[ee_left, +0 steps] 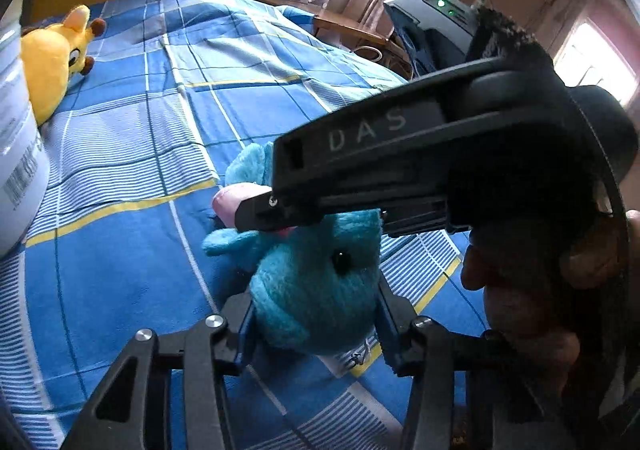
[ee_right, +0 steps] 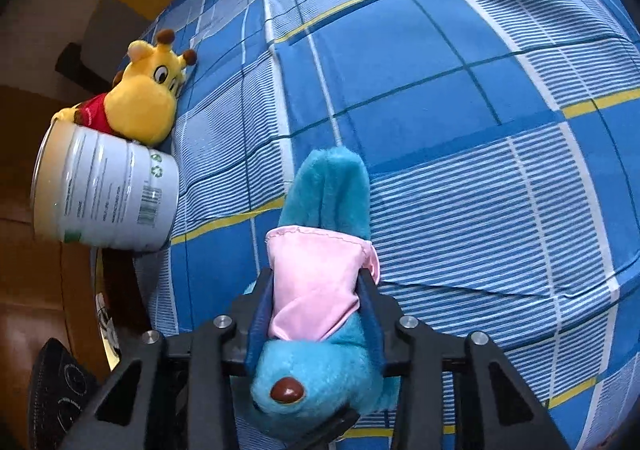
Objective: Organize soft objects
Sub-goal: 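Grasp the blue plush toy with pink bib with the right gripper, then carry the blue plush toy over the gold tray with the right gripper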
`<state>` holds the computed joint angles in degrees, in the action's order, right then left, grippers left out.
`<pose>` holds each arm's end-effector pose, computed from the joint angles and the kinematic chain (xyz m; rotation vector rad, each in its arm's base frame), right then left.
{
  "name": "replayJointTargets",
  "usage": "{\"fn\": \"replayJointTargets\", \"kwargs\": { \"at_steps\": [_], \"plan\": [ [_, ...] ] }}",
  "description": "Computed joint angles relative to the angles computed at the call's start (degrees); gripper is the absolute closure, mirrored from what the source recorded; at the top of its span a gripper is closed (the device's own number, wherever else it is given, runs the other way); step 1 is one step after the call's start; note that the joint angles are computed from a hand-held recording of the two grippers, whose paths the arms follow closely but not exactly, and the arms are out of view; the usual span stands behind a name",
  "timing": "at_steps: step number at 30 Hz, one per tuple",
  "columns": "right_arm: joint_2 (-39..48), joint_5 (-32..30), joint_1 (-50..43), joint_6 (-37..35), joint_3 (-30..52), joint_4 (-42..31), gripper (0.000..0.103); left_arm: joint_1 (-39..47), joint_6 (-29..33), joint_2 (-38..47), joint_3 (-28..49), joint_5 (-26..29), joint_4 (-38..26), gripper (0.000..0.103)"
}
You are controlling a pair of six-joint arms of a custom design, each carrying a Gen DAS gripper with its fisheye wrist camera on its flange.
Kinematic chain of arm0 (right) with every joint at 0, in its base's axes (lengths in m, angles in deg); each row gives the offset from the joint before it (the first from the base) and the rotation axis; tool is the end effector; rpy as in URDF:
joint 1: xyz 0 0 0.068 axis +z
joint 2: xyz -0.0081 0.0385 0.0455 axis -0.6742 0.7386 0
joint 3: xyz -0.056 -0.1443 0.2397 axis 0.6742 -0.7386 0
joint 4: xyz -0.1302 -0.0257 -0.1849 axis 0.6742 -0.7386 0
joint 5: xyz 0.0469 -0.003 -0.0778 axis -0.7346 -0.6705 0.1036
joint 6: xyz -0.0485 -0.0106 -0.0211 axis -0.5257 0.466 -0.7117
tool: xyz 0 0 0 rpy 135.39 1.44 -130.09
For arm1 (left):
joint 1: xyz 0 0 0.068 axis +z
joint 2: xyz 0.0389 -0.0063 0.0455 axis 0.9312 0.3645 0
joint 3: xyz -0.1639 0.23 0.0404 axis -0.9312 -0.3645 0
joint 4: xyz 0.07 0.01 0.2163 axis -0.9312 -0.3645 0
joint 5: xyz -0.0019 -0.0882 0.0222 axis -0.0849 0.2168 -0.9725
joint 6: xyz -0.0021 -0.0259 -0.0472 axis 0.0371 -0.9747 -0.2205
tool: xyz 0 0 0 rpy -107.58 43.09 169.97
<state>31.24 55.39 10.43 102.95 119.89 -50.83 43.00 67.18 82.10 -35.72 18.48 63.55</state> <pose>0.1658 0.2074 0.1800 0.9918 2.5328 0.6623 0.2117 -0.1253 0.1804 1.2984 2.2845 -0.8801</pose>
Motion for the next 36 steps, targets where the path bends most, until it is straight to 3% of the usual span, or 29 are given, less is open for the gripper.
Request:
{"fn": "replayJointTargets", "kwargs": {
  "at_steps": [20, 36],
  "plan": [
    [0.2, 3.0, 2.7, -10.6, 3.5, 7.3, 0.068, 2.6, 1.8, -14.0, -3.4, -5.4, -2.6, 0.053],
    [2.8, 5.9, 6.9, -16.4, 9.0, 10.5, 0.068, 15.7, 14.0, -22.2, -0.8, -1.5, -16.8, 0.053]
  ]
}}
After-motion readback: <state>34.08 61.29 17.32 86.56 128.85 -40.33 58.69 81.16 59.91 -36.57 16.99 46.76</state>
